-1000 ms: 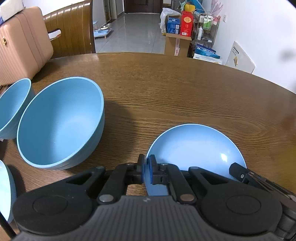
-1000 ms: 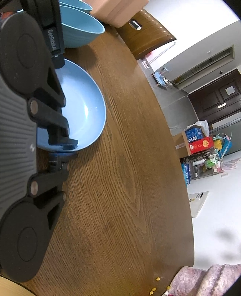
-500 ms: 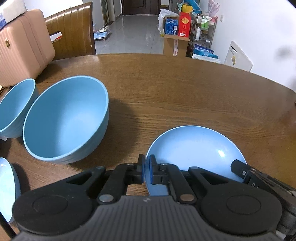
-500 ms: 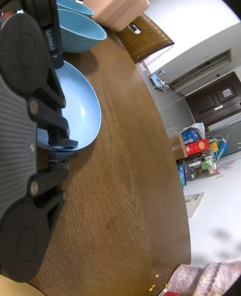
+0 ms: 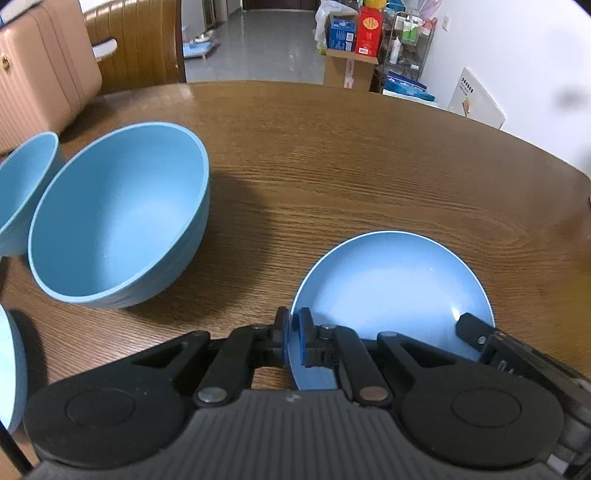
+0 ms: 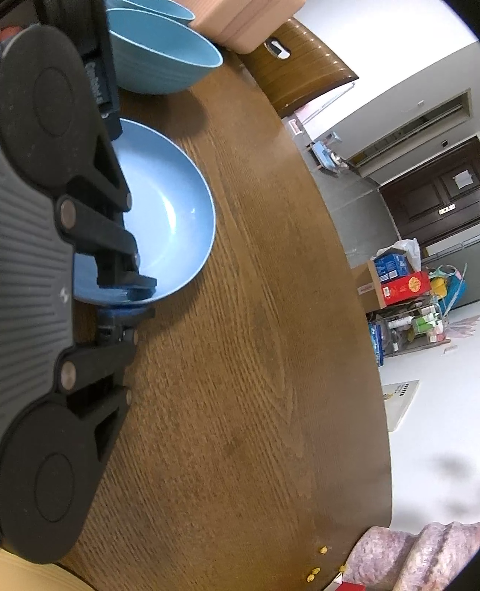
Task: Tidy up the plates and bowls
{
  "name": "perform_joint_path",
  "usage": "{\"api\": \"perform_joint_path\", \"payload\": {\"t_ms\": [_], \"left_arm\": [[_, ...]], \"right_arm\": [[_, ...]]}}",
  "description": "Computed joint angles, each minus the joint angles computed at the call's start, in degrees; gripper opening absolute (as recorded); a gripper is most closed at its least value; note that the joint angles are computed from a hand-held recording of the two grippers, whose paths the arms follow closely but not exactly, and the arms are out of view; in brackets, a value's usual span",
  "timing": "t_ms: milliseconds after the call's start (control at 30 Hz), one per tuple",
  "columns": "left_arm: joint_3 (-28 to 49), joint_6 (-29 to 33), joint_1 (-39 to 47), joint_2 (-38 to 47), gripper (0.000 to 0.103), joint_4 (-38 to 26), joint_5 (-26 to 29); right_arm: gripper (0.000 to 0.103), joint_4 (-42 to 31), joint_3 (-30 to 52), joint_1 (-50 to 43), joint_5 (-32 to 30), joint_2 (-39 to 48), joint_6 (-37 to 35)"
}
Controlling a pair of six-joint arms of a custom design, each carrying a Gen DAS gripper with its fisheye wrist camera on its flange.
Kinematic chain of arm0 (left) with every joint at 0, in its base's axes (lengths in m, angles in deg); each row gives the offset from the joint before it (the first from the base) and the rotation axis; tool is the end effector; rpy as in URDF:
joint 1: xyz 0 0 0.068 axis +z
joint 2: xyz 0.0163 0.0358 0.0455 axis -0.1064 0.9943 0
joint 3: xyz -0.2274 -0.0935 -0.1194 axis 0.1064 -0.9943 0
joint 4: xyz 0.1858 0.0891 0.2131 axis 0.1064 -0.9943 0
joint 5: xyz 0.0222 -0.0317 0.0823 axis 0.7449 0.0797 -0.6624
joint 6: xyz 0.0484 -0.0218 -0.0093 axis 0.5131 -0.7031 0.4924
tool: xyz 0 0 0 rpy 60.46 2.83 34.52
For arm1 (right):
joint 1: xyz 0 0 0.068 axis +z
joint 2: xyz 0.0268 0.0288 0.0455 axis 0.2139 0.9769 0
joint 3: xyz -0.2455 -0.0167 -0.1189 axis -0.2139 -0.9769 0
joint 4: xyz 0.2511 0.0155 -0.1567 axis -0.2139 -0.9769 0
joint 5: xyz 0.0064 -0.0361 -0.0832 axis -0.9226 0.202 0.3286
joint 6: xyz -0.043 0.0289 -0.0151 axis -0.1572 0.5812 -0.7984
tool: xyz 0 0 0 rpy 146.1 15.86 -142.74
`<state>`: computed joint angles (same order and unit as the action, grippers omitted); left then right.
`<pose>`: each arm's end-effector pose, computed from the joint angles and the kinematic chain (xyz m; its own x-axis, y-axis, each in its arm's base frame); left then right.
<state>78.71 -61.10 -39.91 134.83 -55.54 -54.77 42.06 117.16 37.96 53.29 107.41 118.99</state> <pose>0.3647 -0.2398 0.2250 -0.8483 0.2622 -0.4600 0.3087 0.9508 -0.0272 0.2761 0.1182 0.1707 -0.5884 0.6046 -0.5369 0.5321 0.7895 0.3058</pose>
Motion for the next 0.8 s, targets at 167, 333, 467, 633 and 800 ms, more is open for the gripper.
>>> {"api": "perform_joint_path", "payload": {"t_ms": [167, 333, 467, 633, 800], "left_arm": [[1.20, -0.49, 0.56, 0.81, 0.008, -0.44, 0.76], [1.34, -0.86, 0.48, 1.32, 0.008, 0.66, 0.61], [1.80, -1.24, 0.53, 1.50, 0.008, 0.86, 0.63], [2.63, -1.00, 0.52, 2.01, 0.008, 0.82, 0.60], [3.46, 0.02, 0.59, 2.80, 0.007, 0.56, 0.83]], "right_arm": [[0.018, -1.28, 0.06, -0.01, 0.65, -0.30, 0.42], [0.014, -1.00, -0.07, -0.17, 0.22, -0.38, -0.22], [0.011, -0.26, -0.09, -0.12, -0.11, -0.16, -0.78], [0.009, 0.39, -0.51, -0.21, -0.26, -0.33, -1.10], [0.009, 0.41, -0.23, -0.05, -0.08, 0.01, -1.15]]}}
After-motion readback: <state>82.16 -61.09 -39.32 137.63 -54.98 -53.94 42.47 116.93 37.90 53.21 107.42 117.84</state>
